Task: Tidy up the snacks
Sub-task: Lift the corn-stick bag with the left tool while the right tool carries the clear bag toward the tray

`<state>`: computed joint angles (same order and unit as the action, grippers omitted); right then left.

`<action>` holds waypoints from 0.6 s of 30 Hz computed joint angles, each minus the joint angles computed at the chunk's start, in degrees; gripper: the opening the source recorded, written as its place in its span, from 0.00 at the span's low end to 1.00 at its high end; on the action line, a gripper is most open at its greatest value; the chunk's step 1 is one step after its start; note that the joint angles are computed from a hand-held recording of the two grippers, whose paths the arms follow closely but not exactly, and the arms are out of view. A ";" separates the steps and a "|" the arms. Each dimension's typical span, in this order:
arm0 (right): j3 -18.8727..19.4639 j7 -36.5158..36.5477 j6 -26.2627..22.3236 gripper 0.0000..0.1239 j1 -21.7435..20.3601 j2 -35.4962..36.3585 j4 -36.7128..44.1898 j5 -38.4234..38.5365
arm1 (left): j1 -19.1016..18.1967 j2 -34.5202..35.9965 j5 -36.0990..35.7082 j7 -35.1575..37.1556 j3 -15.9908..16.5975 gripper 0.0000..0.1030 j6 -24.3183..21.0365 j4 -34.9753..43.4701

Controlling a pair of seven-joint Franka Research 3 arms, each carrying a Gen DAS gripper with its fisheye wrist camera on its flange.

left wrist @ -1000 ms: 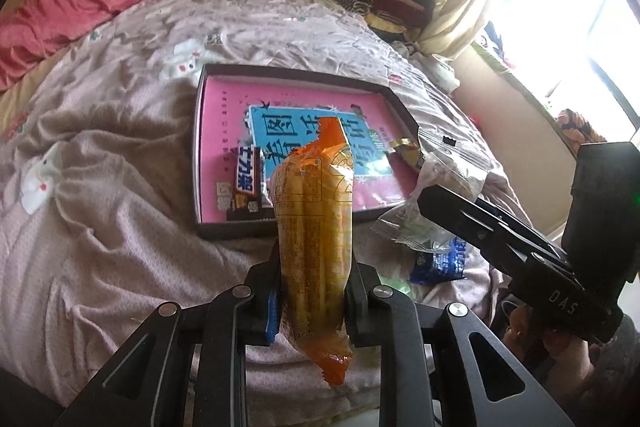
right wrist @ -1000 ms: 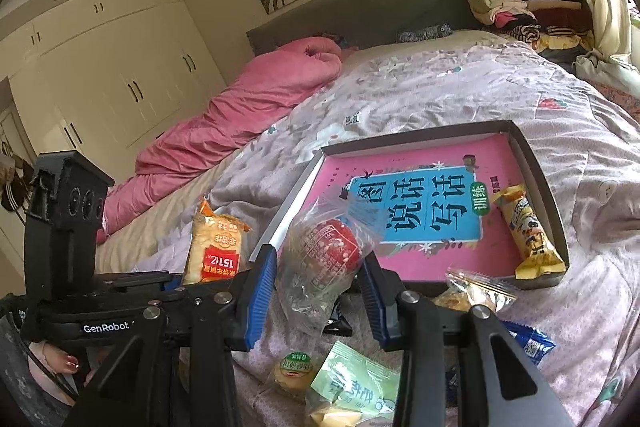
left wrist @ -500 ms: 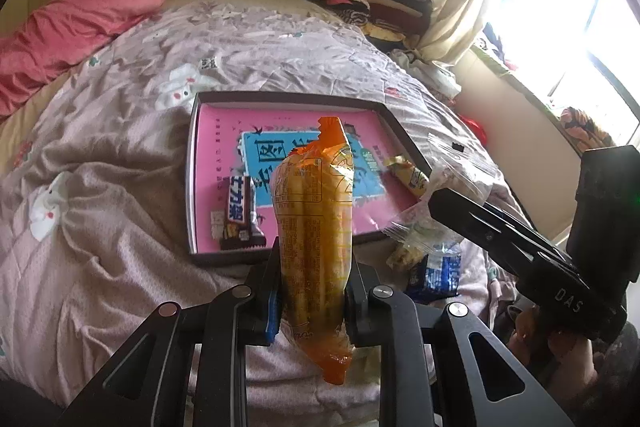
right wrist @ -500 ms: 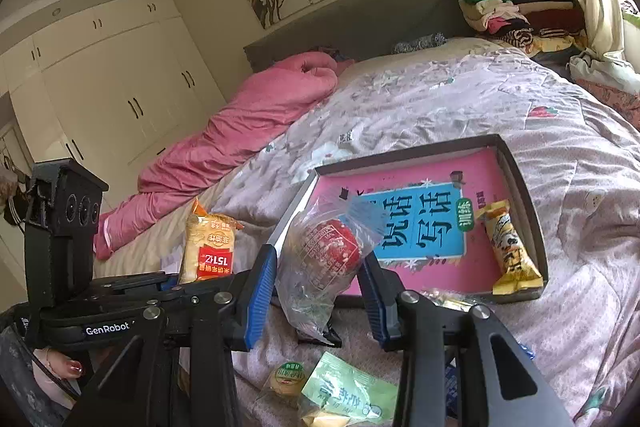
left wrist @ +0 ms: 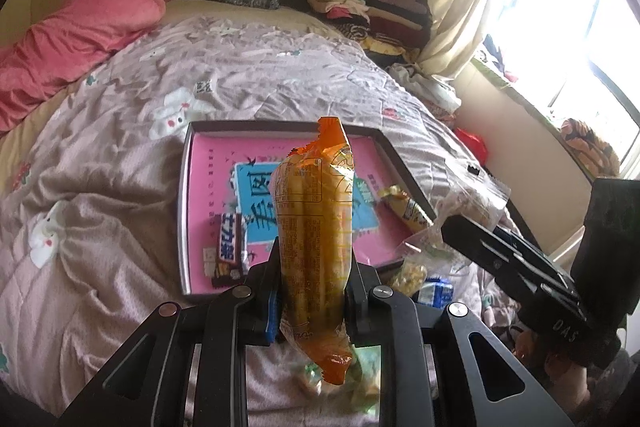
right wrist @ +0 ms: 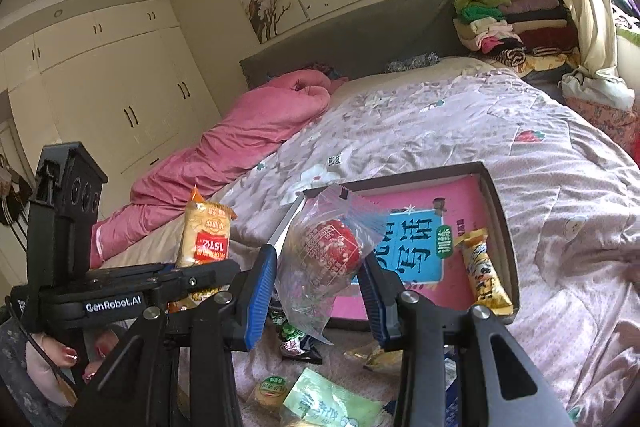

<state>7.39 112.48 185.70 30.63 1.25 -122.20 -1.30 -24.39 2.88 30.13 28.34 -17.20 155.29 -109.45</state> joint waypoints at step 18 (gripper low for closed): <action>-8.24 29.06 -0.08 0.33 1.29 0.83 3.64 -32.17 | -1.71 5.17 5.47 -1.50 1.47 0.24 -2.51 7.41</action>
<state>-0.85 141.53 185.62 31.93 2.08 -118.56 -33.47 -26.10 8.04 35.60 26.84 -15.73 152.79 -102.03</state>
